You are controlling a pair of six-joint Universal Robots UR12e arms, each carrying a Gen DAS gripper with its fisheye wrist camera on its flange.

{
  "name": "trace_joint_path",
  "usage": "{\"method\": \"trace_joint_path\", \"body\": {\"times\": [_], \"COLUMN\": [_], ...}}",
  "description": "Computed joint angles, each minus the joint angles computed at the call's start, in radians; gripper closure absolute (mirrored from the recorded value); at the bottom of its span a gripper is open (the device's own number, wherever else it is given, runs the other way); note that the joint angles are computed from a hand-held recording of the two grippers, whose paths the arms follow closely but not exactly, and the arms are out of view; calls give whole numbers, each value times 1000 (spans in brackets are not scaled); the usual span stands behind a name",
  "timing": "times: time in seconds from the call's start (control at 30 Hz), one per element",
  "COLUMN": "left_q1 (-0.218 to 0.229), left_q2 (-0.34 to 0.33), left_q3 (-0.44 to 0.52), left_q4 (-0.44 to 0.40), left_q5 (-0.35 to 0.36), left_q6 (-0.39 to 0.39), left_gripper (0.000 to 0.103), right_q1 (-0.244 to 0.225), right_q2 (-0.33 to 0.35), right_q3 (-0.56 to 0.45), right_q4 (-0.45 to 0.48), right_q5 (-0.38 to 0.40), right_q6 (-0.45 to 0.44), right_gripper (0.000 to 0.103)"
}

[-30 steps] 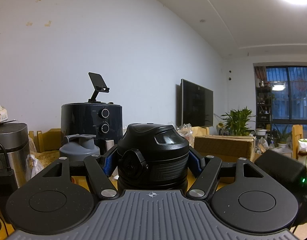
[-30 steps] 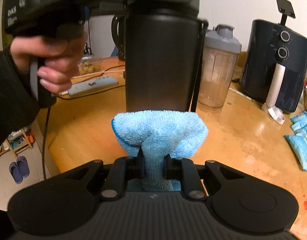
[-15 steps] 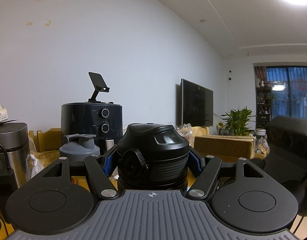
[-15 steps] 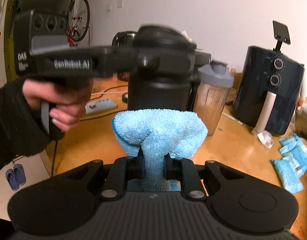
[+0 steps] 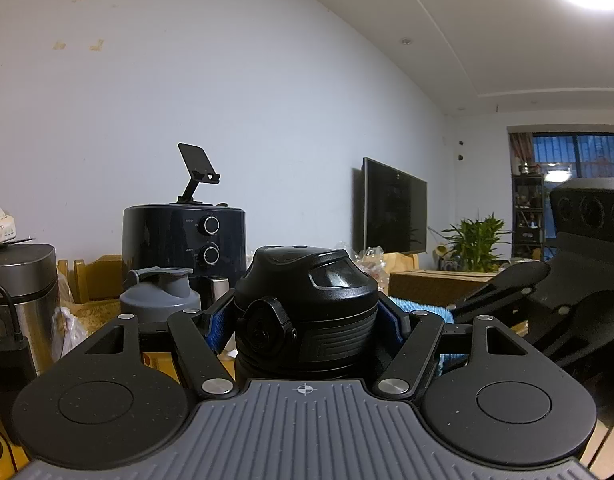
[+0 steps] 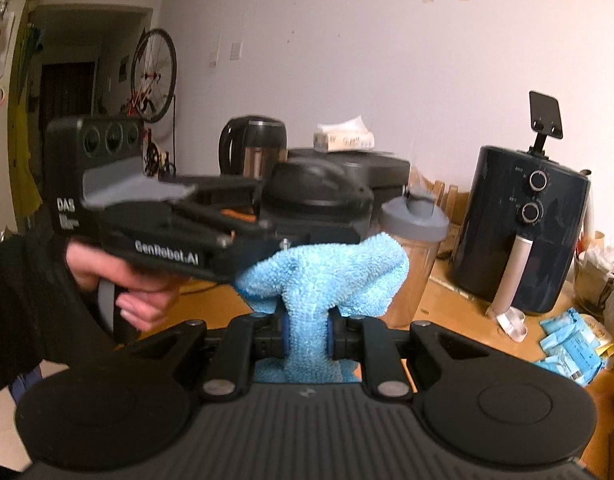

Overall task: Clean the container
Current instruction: 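Rub the cloth along the bottle side with the right gripper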

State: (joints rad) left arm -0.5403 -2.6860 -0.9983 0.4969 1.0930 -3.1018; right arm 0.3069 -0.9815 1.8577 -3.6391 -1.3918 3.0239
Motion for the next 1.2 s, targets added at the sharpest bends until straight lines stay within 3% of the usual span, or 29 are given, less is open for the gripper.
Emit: {"method": "trace_joint_path", "body": {"times": [0.53,0.8,1.2], "left_q1": [2,-4,-6], "left_q2": [2,12,17], "left_q3": [-9,-28,-42], "left_q4": [11,26,9], "left_q5": [-2,4,11], "left_q6": [4,4,16], "left_gripper": [35,35,35], "right_q1": [7,10,-2], "right_q2": [11,24,58], "right_q3": [10,7,-5], "right_q4": [-59,9,141], "right_q5": [-25,-36,10], "right_q6": [-10,-25,-9], "right_gripper": [91,93,89]}}
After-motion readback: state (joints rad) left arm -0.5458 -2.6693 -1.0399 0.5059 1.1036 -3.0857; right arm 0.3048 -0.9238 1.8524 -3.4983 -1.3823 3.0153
